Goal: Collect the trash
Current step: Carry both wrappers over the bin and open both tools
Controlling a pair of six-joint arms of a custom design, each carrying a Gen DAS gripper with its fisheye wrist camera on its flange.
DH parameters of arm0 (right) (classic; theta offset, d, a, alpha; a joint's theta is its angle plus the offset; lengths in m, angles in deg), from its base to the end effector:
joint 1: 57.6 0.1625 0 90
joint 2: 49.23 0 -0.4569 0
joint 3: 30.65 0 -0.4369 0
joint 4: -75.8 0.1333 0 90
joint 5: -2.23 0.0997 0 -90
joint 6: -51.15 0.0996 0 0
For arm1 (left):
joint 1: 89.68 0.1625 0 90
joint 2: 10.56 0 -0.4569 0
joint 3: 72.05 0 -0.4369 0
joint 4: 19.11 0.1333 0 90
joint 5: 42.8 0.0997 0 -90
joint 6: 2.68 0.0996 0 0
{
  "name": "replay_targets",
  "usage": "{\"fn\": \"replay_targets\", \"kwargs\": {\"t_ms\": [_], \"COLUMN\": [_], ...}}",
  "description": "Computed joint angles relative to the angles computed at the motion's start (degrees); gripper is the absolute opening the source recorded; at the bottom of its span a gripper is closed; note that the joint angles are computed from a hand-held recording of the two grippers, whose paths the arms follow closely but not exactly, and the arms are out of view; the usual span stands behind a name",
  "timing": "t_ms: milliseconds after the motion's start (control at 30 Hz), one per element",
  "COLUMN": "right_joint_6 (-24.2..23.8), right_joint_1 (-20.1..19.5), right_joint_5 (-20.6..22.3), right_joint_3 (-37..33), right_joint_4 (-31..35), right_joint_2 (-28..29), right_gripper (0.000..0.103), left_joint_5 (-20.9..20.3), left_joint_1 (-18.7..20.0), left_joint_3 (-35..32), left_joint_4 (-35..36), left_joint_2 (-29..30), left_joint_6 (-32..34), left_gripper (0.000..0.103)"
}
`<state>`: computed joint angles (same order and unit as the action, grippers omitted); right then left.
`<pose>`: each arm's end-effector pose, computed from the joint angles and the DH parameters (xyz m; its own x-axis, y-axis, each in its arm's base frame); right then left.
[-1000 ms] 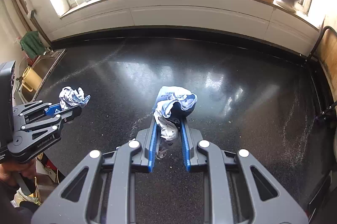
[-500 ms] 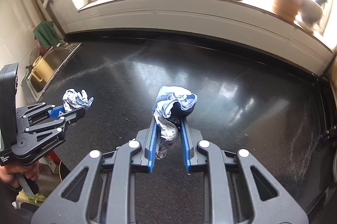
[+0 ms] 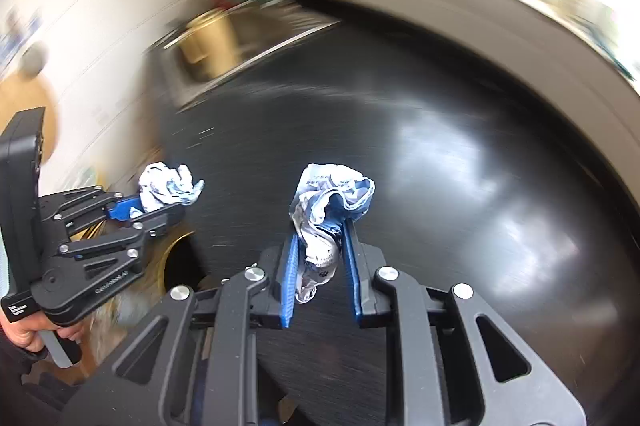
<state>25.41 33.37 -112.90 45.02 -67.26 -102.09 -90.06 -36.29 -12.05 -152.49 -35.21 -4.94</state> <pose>0.1047 -0.8085 0.3297 -0.8123 -0.1962 0.5492 -0.4079 0.8643 -0.2945 -0.3639 -0.8266 0.0418 -0.6689 0.3303 -0.6660 0.5646 0.8085 -0.1661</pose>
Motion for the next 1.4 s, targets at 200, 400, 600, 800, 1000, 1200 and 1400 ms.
{"fn": "replay_targets", "kwargs": {"t_ms": [200,400,600,800,1000,1200,1400], "right_joint_6": [-6.91,-10.13,-11.77,-12.74,-13.56,-14.38,-13.84], "right_joint_1": [3.57,6.17,7.47,7.73,7.68,7.90,7.89], "right_joint_5": [4.47,5.40,3.37,0.46,-1.12,-2.78,-1.67], "right_joint_3": [-4.80,-9.23,-14.59,-18.67,-22.24,-23.17,-24.21], "right_joint_4": [9.62,17.75,21.54,23.46,25.88,26.16,26.55], "right_joint_2": [7.58,14.71,22.48,27.56,30.39,31.34,31.32], "right_gripper": [0.021,0.021,0.022,0.022,0.021,0.039,0.053], "left_joint_5": [5.80,5.90,2.62,0.67,-0.47,-1.27,-0.63], "left_joint_1": [2.57,6.31,10.59,13.02,14.62,15.56,15.06], "left_joint_3": [12.95,21.08,23.30,24.71,24.07,23.92,24.44], "left_joint_4": [1.01,3.11,-0.40,-4.55,-5.15,-5.51,-5.68], "left_joint_2": [-9.35,-15.43,-16.02,-16.08,-15.44,-15.14,-15.77], "left_joint_6": [-12.78,-23.56,-24.55,-21.31,-20.20,-20.41,-19.78], "left_gripper": [0.023,0.023,0.023,0.023,0.023,0.057,0.067]}}
